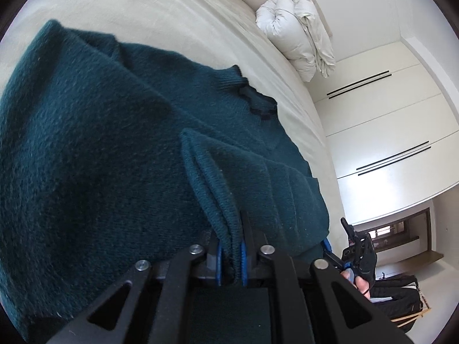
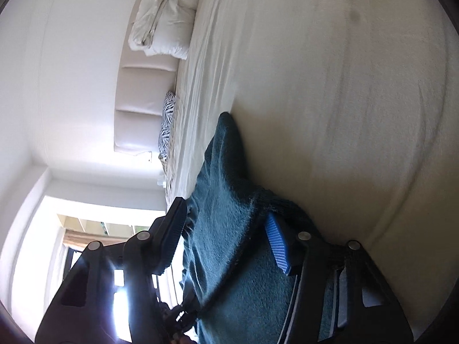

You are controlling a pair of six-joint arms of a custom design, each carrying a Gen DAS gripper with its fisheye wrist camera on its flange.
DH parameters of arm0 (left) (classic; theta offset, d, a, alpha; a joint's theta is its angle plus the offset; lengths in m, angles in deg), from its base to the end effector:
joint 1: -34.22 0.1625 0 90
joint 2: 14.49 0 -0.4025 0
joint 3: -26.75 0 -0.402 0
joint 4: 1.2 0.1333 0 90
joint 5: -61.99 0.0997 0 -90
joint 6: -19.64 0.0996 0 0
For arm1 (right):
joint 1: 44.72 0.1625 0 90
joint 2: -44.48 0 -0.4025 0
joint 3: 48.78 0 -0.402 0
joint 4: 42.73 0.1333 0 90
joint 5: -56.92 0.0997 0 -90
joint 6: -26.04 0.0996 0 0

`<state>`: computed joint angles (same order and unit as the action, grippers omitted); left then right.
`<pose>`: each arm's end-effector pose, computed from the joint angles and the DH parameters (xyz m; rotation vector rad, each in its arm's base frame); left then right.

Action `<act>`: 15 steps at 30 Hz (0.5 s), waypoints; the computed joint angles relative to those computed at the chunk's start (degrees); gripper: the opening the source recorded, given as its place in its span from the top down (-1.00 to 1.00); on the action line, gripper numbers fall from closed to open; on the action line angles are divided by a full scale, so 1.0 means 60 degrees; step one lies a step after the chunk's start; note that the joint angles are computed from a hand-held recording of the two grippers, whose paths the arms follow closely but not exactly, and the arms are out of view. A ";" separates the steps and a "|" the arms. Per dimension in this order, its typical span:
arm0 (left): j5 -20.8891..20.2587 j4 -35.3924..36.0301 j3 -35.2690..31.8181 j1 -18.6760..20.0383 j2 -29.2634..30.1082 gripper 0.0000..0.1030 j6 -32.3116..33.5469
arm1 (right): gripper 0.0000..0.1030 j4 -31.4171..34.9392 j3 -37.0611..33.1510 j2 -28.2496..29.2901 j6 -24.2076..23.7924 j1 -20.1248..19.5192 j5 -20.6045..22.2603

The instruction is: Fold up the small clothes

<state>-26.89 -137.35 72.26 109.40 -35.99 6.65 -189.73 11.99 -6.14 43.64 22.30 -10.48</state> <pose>-0.0922 -0.8772 0.0918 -0.0424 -3.0124 0.5792 -0.1490 -0.7909 0.4126 0.6822 2.4866 -1.1358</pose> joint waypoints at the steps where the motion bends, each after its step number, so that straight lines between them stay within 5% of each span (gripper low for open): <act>1: -0.0010 0.0014 -0.0029 0.0004 0.0014 0.76 0.0010 | -0.02 0.0126 0.0058 -0.0073 -0.0147 -0.0006 -0.0015; 10: 0.0060 0.0152 -0.0108 -0.0013 0.0051 0.76 0.0152 | -0.10 0.1155 0.0626 -0.1116 -0.1081 0.0060 -0.0130; 15: 0.0080 0.0261 -0.0159 0.0002 0.0048 0.76 0.0091 | -0.27 0.3240 -0.1615 -0.0245 -0.2045 0.0457 -0.0230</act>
<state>-26.41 -135.78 71.30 109.42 -35.71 7.19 -170.29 2.30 -7.61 31.37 25.04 -11.86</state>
